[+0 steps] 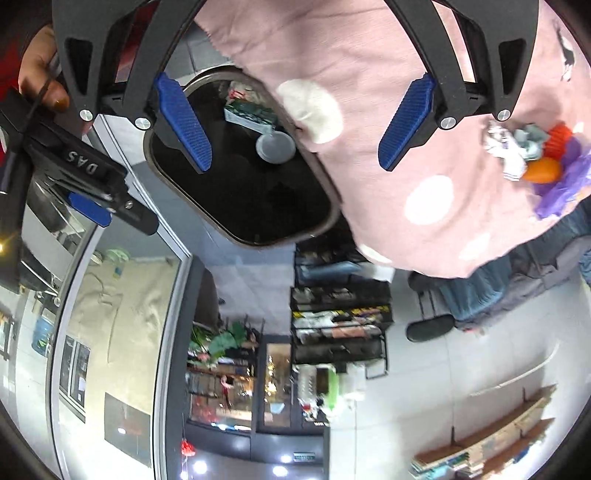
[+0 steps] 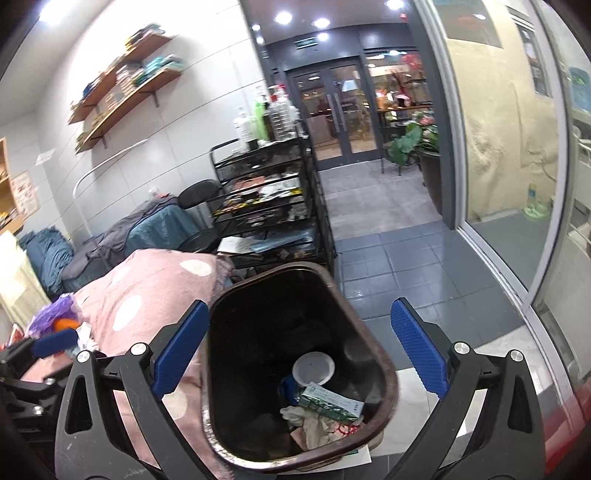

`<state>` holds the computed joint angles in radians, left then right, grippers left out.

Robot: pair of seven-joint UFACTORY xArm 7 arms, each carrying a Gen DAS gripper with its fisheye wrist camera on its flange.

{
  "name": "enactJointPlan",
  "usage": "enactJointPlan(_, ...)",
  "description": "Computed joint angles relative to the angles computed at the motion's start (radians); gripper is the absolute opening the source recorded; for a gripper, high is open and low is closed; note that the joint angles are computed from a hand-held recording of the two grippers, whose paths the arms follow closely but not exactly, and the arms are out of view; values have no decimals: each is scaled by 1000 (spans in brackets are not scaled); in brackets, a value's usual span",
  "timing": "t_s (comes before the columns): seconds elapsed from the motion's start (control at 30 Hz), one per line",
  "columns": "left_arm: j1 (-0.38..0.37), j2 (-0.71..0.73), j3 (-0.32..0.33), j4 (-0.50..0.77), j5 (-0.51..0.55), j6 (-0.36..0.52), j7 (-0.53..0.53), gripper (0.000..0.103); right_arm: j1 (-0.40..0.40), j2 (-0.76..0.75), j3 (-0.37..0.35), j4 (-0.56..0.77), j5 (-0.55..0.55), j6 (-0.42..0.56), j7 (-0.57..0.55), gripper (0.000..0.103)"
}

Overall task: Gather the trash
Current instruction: 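Move both tools back over the trash on the table, then grasp the purple plastic bag with the left tool while the right tool grasps the white paper wrapper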

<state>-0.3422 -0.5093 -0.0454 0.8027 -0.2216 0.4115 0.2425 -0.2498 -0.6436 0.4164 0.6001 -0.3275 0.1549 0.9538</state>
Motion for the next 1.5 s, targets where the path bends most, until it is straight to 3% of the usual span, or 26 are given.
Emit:
enactJointPlan(0.13, -10, -45, 41, -27, -43, -13, 8, 96, 33, 30, 6, 28, -3, -20, -25, 97)
enactJointPlan(0.43, 79, -146, 61, -106, -5, -29, -40, 98, 123, 143, 14, 123, -2, -56, -104, 97)
enactJointPlan(0.57, 147, -170, 64, -129, 40, -15, -66, 98, 218, 216, -28, 174, 28, -68, -155, 97)
enactJointPlan(0.73, 216, -194, 94, -152, 68, 7, -97, 97, 279, 296, -25, 249, 21, -64, -198, 97)
enactJointPlan(0.97, 313, -207, 143, -182, 115, 3, -88, 97, 483, 428, -126, 360, 110, -39, -338, 97)
enactJointPlan(1.2, 366, -163, 224, -162, 102, 24, -26, 97, 595, 541, -163, 474, 170, -4, -450, 97)
enactJointPlan(1.33, 381, -100, 261, -111, 71, 20, 11, 97, 656, 616, -187, 549, 286, 25, -570, 97)
enactJointPlan(1.5, 394, 0, 265, -20, 41, 1, 57, 97, 690, 733, -186, 695, 276, 139, -650, 97)
